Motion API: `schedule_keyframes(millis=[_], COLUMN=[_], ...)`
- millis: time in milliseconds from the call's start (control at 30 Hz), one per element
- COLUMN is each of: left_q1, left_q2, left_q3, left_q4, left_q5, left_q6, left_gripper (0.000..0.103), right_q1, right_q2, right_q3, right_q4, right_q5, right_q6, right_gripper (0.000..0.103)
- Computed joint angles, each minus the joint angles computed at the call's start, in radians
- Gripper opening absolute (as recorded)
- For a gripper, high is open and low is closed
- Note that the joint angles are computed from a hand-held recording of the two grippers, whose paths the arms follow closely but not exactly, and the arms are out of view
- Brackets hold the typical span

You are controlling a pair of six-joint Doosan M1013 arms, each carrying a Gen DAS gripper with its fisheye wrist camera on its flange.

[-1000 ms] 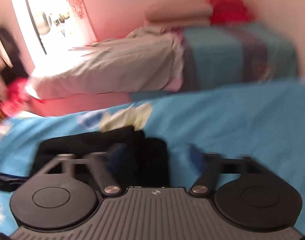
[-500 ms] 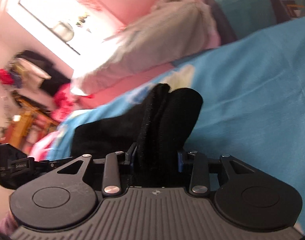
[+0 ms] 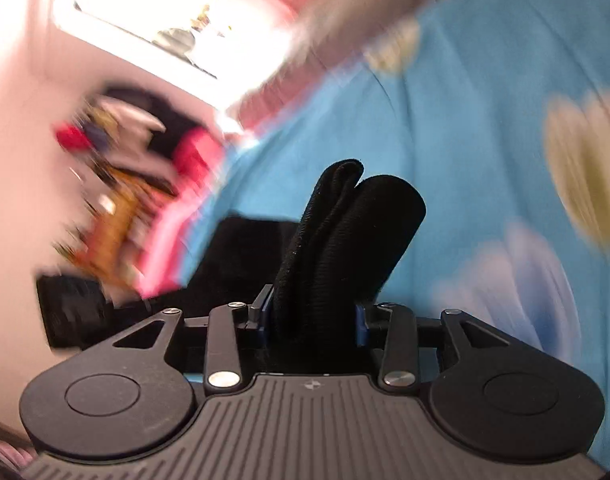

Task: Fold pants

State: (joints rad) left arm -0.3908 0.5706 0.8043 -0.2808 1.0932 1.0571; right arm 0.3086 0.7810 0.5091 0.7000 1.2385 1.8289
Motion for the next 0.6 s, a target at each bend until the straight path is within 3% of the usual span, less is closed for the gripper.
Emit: schedule_keyframes(millis=[67,100,133,233,400,500,533,600], left_q1=[-0.017,-0.032,-0.043,-0.056,-0.066,-0.071,-0.071,-0.073], left_q2=[0.008,0.016,0.023,0.001,0.010,0.013,0.016,0.019], left_q3=[0.009,0.003,-0.001,0.045,0.030,0.026,0.022,0.021], left_q4=[0.068,0.138,0.186,0.223,0.251,0.264,0.266,0.273], left_q5=[0.097,0.153,0.198,0.161,0.168,0.176,0.179,0.183], left_q6=[-0.057,-0.088,-0.095,-0.127,-0.149,-0.154,-0.157,-0.160], left_gripper=[0.103,0.103,0.103,0.103,0.103,0.103,0.103,0.103], right_q1=[0.036,0.047,0.052,0.079,0.166,0.161,0.154,0.138], right_q2=[-0.009,-0.027,-0.053,-0.066,-0.003,0.021,0.049,0.105], right_q3=[0.009,0.033,0.075,0.068,-0.049,-0.076,-0.122,-0.202], right_q4=[-0.220,-0.280,-0.287,-0.360,-0.750,-0.747,-0.702,-0.639], right_q5=[0.109,0.098,0.035,-0.057,-0.116,-0.120,-0.084,0.009], right_q6=[0.076,0.087,0.071,0.077,0.058,0.102,0.078,0.040], right_gripper=[0.059,0.059,0.059,0.072,0.075,0.077,0.075,0.035])
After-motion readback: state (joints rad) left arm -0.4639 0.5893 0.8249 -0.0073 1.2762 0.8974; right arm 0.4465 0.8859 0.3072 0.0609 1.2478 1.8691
